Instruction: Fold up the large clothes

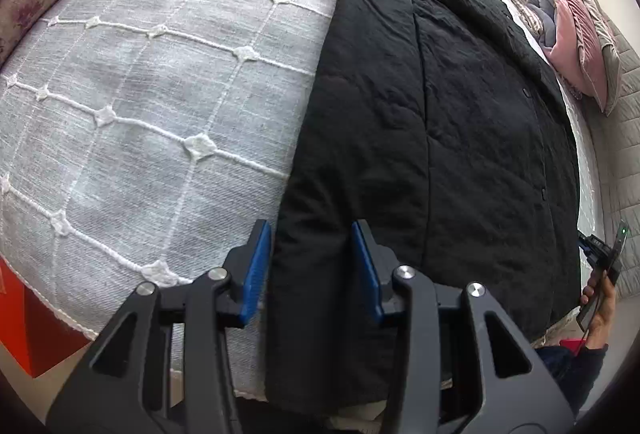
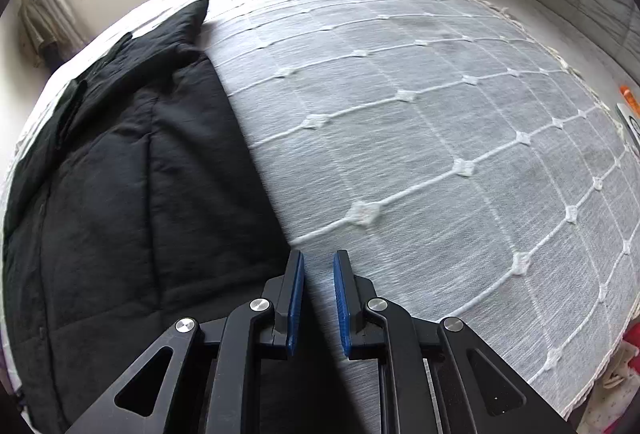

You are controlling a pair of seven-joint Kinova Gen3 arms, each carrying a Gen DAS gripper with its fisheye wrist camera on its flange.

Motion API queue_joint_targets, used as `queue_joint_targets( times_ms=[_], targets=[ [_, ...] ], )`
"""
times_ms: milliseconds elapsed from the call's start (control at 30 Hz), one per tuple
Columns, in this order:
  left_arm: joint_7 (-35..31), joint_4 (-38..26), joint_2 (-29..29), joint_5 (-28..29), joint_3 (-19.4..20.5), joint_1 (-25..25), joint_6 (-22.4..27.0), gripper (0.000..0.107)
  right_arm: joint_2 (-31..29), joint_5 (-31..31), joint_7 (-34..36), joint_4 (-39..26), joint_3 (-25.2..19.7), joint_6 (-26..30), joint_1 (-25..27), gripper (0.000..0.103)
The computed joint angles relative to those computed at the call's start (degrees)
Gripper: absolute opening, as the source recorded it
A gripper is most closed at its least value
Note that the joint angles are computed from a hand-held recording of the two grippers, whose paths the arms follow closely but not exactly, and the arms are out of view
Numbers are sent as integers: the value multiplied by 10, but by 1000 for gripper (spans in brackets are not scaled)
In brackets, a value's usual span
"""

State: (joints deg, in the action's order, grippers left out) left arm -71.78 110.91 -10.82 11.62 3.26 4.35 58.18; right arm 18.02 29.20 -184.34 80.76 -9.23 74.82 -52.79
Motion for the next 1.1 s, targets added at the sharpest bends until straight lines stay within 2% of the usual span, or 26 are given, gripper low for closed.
queue_joint_targets(
  times_ms=[67, 167, 233, 300, 333, 400, 433, 467, 567, 700, 767, 867, 900, 1000, 1100],
  targets=[
    [3, 3, -2, 3, 0, -1, -3, 44, -1, 16, 0, 2, -31, 4, 16, 16],
    [-27, 12, -16, 27, -24, -5, 7, 44, 8, 52, -16, -6, -110, 40, 54, 18],
    [-37, 21, -33, 36, -32, -10, 15, 44, -12, 62, -62, 23, -163, 22, 93, 21],
    [-50, 32, -52, 57, -49, -16, 26, 46, -52, 63, -109, 71, -210, -23, 138, 24],
    [-66, 41, -61, 74, -63, -18, 30, 51, -75, 59, -132, 91, -219, -47, 149, 27],
    [-84, 53, -79, 87, -74, -24, 40, 53, -120, 37, -179, 133, -208, -93, 138, 46],
    [-84, 59, -88, 84, -72, -28, 43, 53, -141, 26, -202, 156, -191, -113, 117, 61],
    [-84, 65, -99, 84, -71, -32, 44, 53, -157, 24, -226, 175, -185, -124, 96, 66],
    [-82, 75, -120, 100, -75, -35, 45, 53, -164, 45, -295, 196, -224, -116, 79, 66],
    [-78, 106, -153, 138, -76, -30, 7, 53, -227, 75, -389, 255, -311, -189, 163, 66],
    [-65, 111, -155, 132, -57, -30, -11, 53, -248, 54, -407, 283, -309, -235, 175, 66],
    [-38, 115, -150, 120, -33, -27, -36, 53, -244, 9, -365, 286, -241, -264, 125, 65],
    [-26, 117, -151, 114, -25, -27, -43, 51, -233, 5, -341, 275, -217, -255, 98, 62],
    [-12, 129, -154, 118, -29, -15, -70, 32, -200, -14, -291, 234, -162, -209, 27, 50],
    [-12, 146, -157, 129, -42, -3, -99, 25, -188, -1, -321, 225, -190, -184, 29, 38]
  ],
)
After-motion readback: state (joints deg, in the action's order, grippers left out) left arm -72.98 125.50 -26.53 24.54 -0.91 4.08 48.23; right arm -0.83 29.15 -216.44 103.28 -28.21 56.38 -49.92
